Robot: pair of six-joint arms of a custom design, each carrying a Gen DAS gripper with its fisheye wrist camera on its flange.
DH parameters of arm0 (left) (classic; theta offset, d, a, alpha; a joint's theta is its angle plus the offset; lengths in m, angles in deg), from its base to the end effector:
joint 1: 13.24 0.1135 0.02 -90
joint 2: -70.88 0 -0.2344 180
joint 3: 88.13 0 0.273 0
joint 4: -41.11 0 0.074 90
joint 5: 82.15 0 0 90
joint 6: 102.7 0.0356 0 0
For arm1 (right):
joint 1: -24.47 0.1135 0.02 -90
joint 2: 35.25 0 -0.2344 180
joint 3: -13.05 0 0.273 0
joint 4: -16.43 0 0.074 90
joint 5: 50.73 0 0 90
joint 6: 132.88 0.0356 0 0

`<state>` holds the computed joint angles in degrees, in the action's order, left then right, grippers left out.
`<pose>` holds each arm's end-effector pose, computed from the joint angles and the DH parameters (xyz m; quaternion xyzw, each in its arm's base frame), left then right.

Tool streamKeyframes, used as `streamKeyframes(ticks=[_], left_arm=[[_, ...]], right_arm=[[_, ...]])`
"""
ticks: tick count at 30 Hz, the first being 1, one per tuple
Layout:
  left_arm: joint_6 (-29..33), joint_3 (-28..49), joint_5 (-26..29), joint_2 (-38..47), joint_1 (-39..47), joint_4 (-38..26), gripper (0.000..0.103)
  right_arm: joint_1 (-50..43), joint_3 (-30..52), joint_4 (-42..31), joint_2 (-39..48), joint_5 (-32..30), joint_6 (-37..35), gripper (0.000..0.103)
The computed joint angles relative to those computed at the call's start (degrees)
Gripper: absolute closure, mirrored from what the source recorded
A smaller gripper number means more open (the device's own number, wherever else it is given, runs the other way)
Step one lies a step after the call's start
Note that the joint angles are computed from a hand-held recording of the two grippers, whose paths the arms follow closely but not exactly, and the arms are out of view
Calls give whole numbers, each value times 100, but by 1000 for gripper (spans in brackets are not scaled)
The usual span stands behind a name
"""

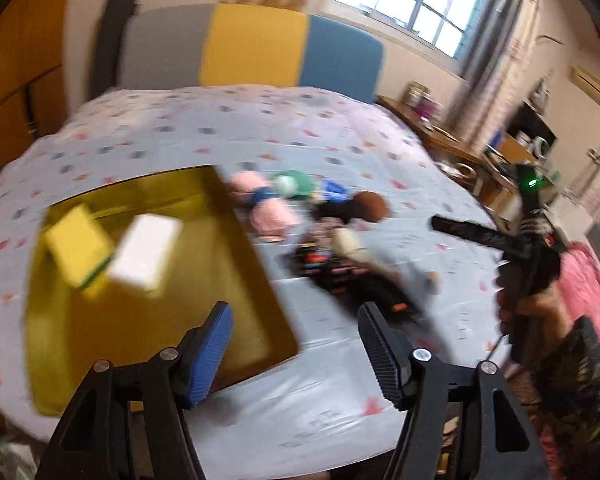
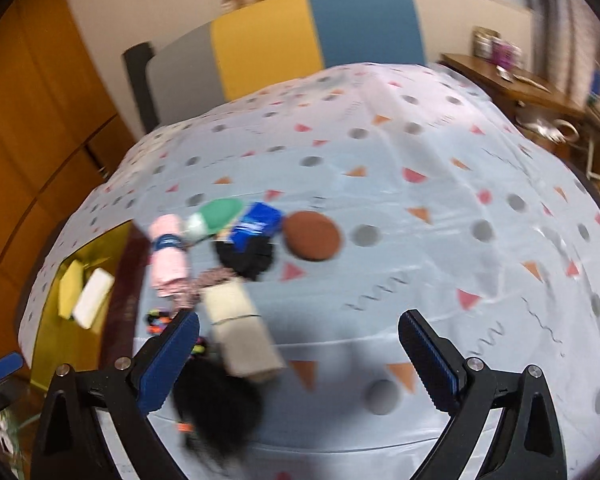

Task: Organize soft objects
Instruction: 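Grasp the black beaded hair braid with the left tool while the right tool approaches the beige mesh bundle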

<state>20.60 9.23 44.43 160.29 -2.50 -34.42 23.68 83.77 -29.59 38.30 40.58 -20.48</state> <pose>0.3253 0.0401 0.2908 0.2420 0.9014 -0.2162 0.2865 0.2984 -0.0049 0.2423 0.1921 0.9162 0.0554 0.3472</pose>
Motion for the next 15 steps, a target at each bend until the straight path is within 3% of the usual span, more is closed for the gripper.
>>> streamKeyframes(ticks=[4, 7, 15], left_arm=[[-623, 108, -177, 169, -874, -47, 46], [-1252, 164, -400, 389, -1536, 112, 47], [-3078, 590, -738, 1485, -2033, 288, 47]], right_arm=[[-501, -634, 418, -278, -299, 52, 2], [-710, -647, 470, -212, -388, 163, 2], [-900, -823, 708, -608, -772, 348, 2]])
